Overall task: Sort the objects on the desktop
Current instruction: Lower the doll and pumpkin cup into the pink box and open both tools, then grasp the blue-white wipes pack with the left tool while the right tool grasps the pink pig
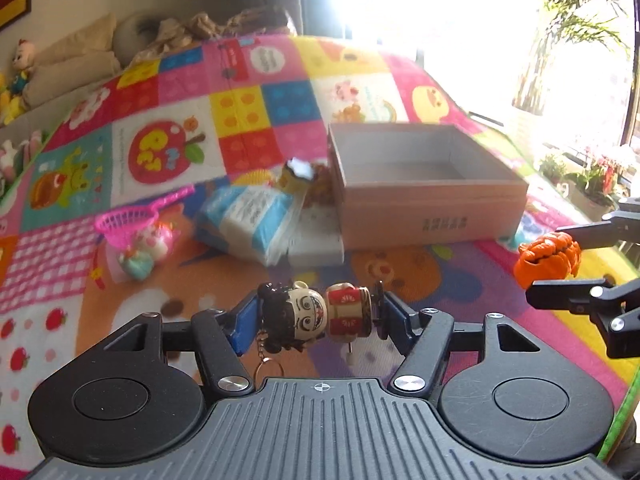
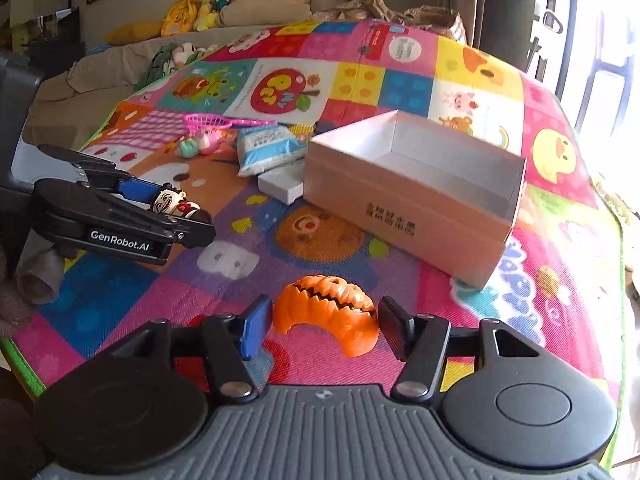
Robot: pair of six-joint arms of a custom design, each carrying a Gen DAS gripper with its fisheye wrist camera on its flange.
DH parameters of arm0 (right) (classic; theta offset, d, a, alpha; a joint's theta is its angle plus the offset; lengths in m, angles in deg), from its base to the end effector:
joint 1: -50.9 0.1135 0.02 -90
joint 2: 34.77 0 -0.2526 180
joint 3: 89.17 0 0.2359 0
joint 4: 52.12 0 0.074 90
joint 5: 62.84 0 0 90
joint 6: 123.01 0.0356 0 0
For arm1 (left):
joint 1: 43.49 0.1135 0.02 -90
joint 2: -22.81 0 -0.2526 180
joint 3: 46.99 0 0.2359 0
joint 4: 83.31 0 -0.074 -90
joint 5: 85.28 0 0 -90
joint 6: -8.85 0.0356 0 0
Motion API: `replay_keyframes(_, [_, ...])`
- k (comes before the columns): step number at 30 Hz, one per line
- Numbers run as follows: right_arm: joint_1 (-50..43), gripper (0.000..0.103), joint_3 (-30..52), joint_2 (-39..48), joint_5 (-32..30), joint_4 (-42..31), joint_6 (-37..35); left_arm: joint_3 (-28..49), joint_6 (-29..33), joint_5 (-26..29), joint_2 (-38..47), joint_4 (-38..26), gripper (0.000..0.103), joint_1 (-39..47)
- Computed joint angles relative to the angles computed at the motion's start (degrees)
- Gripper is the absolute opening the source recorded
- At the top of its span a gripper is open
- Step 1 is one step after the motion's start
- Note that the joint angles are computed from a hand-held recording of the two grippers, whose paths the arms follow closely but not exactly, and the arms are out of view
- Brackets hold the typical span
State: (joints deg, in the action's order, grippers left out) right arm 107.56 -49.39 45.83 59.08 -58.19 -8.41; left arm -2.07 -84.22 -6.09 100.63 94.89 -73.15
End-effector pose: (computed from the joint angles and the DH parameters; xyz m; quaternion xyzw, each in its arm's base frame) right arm 0.1413 0.1805 0.1324 -0.1498 0.8873 0.0359 0.4346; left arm 0.2243 -0.1201 0.1702 0.1603 0.8683 -0.0501 0.4668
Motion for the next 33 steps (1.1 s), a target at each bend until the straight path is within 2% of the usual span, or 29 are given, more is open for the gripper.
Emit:
replay_keyframes(2, [-1.1,0.059,0.5,-8.7,2.6,-4.5,-2.6,2.8,3.0,-0.3,-1.4,1.7,0.069,-1.0])
replay_keyframes(4, [-3.3,0.059,2.1,-16.2,5.2,-7.8,-5.6,7.2,5.7,-0.7,0.8,3.5,0.069,-2.1])
replay_keyframes(7, [-10.4,0.059,5.2,-21.1,4.7,-7.1,-10.6,16.7,7.2,0.6,9.8,5.4,0.069,-2.9])
replay_keyframes(9, [-16.2,0.059,7.2,-19.1,2.5,-3.7,-13.2,23.3,7.1,2.2,16.7,5.8,0.069,-2.8])
replay_keyframes(12, [-25.3,0.059,12.2,-10.9,-5.6,0.0,-14.0,34.0,6.5,3.8,26.5,3.2,0.072,-1.8])
replay_keyframes(14, [-29.8,0.059,16.2,-3.7,-11.1,2.4,-14.6,37.8,4.2,4.5,29.1,-0.2,0.081,0.2])
replay_keyframes(17, [-31.6,0.062,21.5,4.9,-11.5,2.6,-14.2,30.2,1.5,7.5,24.9,3.3,0.095,4.6])
replay_keyframes(19, [-31.0,0.063,20.4,7.1,-10.9,6.2,-15.9,22.0,1.8,7.5,20.3,6.2,0.095,7.2])
replay_keyframes(22, [-26.8,0.064,17.4,10.0,-5.3,13.3,-18.7,12.4,1.6,5.5,16.2,8.1,0.095,10.9])
replay_keyframes(25, [-20.4,0.064,15.3,12.4,-2.6,19.0,-21.5,5.6,0.7,0.8,16.1,11.4,0.095,14.3])
replay_keyframes(27, [-15.0,0.063,15.1,15.0,-2.0,22.1,-24.4,2.4,-1.6,0.2,15.7,13.0,0.095,18.0])
replay_keyframes(28, [-12.2,0.06,16.4,17.0,-1.6,22.0,-25.8,1.7,-2.8,0.8,15.9,13.4,0.095,19.7])
replay_keyframes(30, [-8.2,0.047,22.1,22.8,-1.8,18.0,-27.9,0.1,-5.2,2.9,15.3,13.2,0.095,23.8])
replay_keyframes(33, [-5.9,0.046,32.4,31.8,-2.2,12.3,-28.2,-2.3,-8.2,7.0,13.8,14.4,0.096,27.5])
